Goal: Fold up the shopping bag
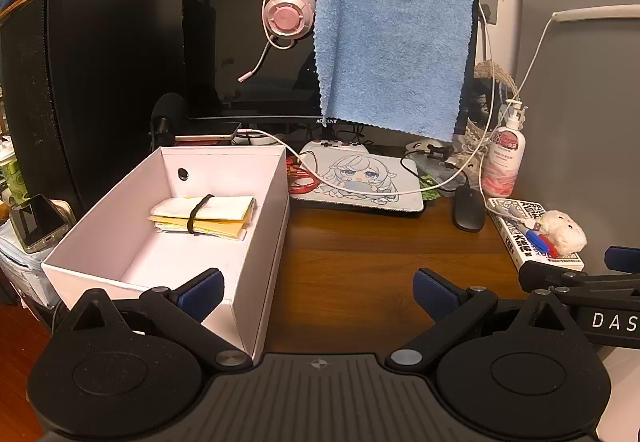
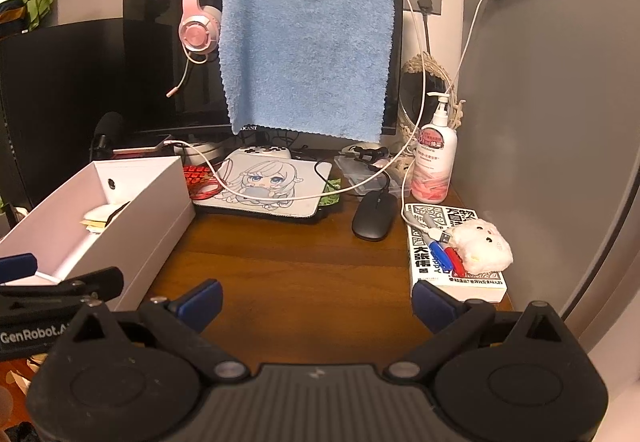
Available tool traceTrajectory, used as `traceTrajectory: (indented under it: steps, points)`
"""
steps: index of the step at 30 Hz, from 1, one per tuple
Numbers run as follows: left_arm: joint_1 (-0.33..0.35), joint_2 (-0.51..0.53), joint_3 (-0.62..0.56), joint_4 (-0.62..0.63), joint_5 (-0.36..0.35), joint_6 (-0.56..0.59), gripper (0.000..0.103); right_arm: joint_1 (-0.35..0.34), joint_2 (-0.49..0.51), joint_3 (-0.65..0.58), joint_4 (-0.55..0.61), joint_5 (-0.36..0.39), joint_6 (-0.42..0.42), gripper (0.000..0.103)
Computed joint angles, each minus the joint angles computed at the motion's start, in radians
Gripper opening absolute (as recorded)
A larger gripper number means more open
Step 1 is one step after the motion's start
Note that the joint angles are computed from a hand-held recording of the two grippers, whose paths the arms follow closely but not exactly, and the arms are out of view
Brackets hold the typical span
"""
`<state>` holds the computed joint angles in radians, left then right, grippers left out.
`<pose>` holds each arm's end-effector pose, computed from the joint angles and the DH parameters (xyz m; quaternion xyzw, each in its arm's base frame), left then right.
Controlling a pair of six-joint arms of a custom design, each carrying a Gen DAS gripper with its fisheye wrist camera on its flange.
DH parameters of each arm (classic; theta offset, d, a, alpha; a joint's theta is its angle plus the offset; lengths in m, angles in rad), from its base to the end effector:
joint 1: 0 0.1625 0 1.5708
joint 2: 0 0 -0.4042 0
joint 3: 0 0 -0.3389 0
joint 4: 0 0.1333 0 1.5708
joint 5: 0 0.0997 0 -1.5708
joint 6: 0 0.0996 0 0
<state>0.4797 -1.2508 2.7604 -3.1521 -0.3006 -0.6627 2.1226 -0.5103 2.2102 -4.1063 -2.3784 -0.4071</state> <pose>-0.1159 -0.3178 0.1856 0.1502 0.7906 -0.4742 0.3570 0.2761 -0.3315 0.0516 0.2463 -0.8193 0.3981 0.3312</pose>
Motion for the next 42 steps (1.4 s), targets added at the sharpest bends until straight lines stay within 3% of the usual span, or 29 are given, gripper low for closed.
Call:
traceTrajectory:
  steps: [42]
  points:
    - [-0.011, -0.037, 0.003, 0.101, 0.010, -0.065, 0.102, 0.001, -0.001, 0.002, 0.016, 0.001, 0.020, 0.101]
